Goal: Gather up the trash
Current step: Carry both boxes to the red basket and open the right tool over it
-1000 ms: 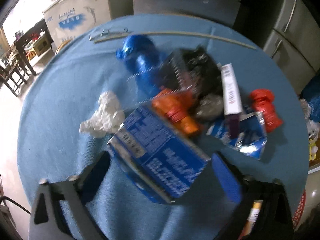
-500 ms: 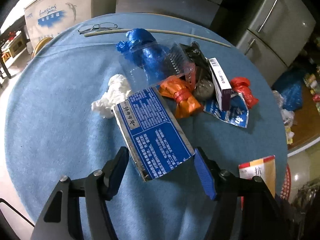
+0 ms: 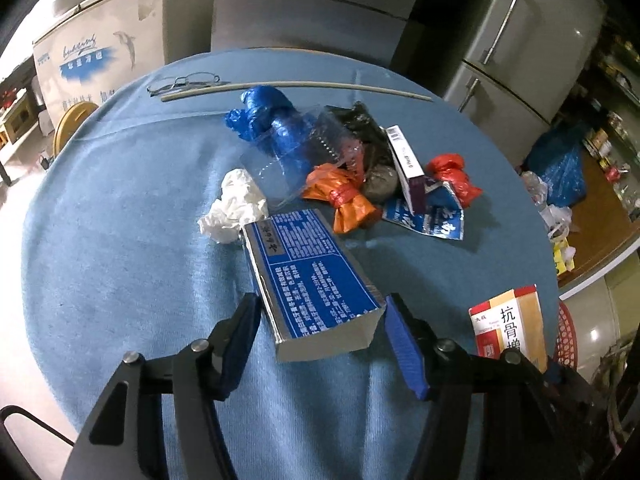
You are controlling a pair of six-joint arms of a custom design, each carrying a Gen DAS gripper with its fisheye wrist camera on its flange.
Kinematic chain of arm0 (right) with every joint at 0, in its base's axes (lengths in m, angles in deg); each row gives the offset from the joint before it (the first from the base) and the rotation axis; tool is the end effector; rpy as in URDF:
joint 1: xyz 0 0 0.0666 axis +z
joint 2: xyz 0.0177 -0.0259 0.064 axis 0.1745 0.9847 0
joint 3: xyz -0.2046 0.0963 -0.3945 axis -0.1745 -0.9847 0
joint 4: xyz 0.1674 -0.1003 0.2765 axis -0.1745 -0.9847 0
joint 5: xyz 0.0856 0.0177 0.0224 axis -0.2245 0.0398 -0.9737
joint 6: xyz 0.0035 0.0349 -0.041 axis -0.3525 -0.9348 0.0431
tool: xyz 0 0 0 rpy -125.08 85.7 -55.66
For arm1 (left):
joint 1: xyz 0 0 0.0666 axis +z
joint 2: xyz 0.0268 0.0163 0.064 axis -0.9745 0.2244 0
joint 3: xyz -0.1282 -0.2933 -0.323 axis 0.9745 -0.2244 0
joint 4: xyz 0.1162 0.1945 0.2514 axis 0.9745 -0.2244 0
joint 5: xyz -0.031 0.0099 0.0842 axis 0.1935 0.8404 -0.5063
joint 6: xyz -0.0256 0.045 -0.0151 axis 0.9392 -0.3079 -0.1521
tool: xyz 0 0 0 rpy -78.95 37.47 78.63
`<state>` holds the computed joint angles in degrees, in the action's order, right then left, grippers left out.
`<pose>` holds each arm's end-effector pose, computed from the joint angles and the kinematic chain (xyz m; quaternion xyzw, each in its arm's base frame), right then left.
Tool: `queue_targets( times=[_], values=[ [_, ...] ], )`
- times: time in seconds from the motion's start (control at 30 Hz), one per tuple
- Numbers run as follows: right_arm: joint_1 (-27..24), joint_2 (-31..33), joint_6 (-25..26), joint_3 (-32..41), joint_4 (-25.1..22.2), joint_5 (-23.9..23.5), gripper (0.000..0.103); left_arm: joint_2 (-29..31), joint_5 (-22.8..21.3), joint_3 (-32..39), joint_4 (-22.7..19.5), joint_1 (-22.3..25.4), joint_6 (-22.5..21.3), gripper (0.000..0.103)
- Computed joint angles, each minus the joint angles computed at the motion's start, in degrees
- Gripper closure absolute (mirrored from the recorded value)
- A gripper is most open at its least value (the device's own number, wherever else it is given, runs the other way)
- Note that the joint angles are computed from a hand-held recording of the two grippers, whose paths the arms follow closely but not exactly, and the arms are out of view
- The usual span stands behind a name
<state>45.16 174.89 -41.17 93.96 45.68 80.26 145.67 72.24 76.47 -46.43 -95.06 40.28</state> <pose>0.4740 0.3317 0.3244 -0.0813 0.9313 0.1688 0.3123 0.4501 -0.1421 0.3717 -0.1444 0.9435 -0.0685 0.2902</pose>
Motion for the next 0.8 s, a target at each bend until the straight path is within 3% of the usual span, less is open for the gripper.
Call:
queue_targets(
  times=[0.47,0.8],
  values=[
    [-1.2,-4.8,-3.2,-6.8,5.2,1.6,0.051,-2.2,-0.8,0.0,2.7,-5.4,-4.1,0.04],
    [-5.5,-10.6,-7.4,-13.7,9.1,7.0,0.051,0.5,0.3,4.6,2.5,-11.4,-8.7,0.04]
  ],
)
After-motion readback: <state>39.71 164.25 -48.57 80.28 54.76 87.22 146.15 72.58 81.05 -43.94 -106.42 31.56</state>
